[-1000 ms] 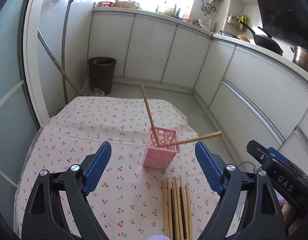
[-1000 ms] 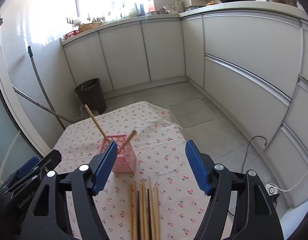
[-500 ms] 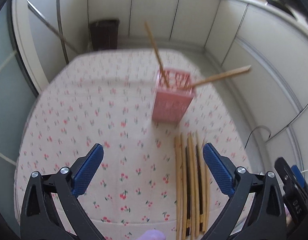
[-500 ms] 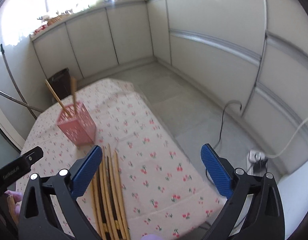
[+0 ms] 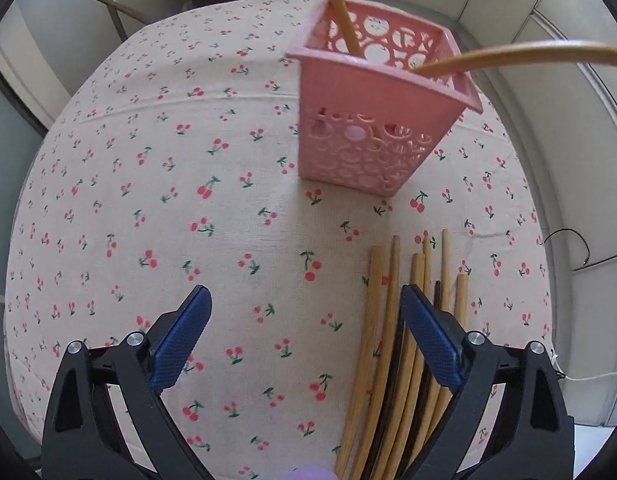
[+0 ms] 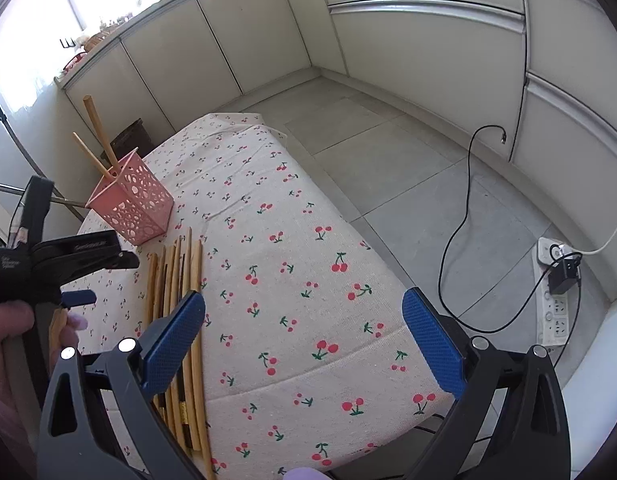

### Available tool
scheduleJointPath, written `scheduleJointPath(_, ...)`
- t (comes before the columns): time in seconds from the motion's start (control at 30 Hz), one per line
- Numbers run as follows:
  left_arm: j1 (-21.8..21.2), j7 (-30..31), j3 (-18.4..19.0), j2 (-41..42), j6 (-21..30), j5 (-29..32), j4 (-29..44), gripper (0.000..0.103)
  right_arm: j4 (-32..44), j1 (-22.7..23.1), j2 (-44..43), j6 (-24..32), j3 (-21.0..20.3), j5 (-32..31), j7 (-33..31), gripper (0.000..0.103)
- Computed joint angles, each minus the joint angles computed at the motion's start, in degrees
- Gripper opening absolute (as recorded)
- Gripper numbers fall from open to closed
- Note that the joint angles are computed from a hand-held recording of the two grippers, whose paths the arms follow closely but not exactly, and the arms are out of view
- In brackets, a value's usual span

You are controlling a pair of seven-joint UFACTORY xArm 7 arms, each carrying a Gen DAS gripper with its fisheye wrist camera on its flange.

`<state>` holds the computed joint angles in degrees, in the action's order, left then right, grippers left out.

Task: Organize utensils

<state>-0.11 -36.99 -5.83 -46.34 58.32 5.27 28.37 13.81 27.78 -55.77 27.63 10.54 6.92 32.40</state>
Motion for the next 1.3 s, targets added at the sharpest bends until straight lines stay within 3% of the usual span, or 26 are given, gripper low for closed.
scheduleJointPath(0.2,-0.06,-2.88,-2.29,4.37,-1.10,1.75,0.45,0.066,-0.75,1.48,0.78,-1.67,-1.76,1.00,-1.97,0.096)
scheduleJointPath(0.37,-0.91,-3.50,-2.17,6.15,-3.10,2.99,0.59,0.058,-1.01,2.13,0.85,-2.17,-2.35,1.94,-2.84,0.096)
scheduleJointPath(0.63,-4.60,0.72,0.10,5.58,-8.49,-0.15,-0.76,0.007,-0.15,2.21,2.21,-1.17,-1.86,2.36,-3.56,0.096)
scheduleJointPath(0.83,-4.26,4.35,2.69,-0.60,-8.82,-3.96,-4.12,0.006,3.96,1.18,6.69,-0.30,-0.09,1.26,-3.40,0.096)
scheduleJointPath(1.03,-3.58,8.94,4.91,-10.62,-3.79,-6.80,-3.54,0.006,15.98,0.89,22.10,1.75,-0.32,1.82,-5.83,0.096)
scheduleJointPath(1.3,-1.58,13.43,5.78,-19.06,1.20,-7.69,-1.63,0.007,32.24,-1.20,40.24,10.06,3.20,-0.08,-4.70,0.095)
